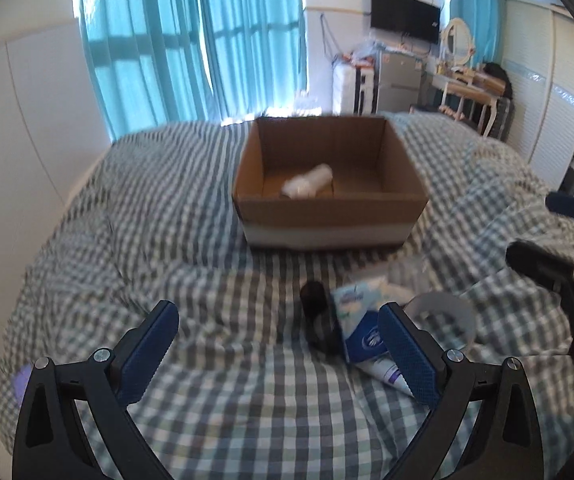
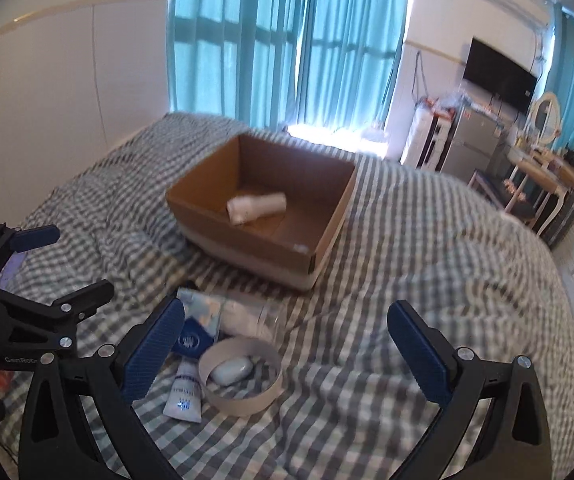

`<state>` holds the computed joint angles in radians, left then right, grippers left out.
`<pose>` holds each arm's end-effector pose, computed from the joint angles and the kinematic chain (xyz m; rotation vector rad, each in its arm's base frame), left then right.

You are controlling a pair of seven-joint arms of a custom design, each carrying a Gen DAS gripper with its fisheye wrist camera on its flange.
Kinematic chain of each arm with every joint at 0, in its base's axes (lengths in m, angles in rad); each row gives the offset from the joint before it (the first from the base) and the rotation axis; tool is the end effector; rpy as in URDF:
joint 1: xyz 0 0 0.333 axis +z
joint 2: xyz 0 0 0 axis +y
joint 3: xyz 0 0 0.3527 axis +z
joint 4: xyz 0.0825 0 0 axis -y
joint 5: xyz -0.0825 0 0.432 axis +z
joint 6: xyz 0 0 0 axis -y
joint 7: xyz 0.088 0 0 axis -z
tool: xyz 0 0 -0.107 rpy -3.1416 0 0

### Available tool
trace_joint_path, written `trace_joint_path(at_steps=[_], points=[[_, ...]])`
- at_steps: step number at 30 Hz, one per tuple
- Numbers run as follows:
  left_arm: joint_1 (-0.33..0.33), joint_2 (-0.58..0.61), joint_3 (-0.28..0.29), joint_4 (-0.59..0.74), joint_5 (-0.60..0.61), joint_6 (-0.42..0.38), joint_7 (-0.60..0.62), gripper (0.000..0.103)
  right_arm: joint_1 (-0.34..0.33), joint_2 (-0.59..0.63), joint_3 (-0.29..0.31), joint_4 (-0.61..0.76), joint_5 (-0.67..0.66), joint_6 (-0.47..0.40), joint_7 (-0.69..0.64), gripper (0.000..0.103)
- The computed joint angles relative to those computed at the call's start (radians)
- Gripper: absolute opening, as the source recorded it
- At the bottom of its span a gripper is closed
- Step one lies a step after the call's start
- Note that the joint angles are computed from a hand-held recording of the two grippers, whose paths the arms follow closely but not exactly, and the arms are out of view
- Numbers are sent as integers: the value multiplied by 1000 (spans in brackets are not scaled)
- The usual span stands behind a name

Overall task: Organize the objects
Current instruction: 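Grasp the white paper ring with the right tool, then grasp the blue tissue pack with the left tool while the right tool holds the ring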

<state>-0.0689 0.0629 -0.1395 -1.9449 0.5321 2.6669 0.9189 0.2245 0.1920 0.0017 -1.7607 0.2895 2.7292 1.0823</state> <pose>0.6470 -0.1500 0.5379 -1.8091 1.7162 -0.6136 0.7013 0.1502 0.5629 -2.0904 1.2455 -0.6184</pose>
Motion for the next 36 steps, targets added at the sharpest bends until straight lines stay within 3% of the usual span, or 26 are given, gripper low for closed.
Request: trace_joint_path(at_steps=[7, 14, 20, 27, 36], points=[[-4, 62, 7, -3, 26, -65, -34, 102, 27, 88, -16, 34, -89, -118, 28, 102], [5, 98, -2, -4, -37, -99, 25, 102, 16, 147, -6, 92, -63, -237, -5, 101], [10, 113, -8, 12, -86, -115, 64, 102, 26, 194, -16, 138, -89, -309, 7, 81], [1, 117, -13, 30, -101, -123, 62, 102, 9, 157, -11, 93, -31, -220, 7, 81], [-25, 171, -51, 104, -192, -108, 140, 102, -5, 110, -48, 31, -32, -53, 125, 81]])
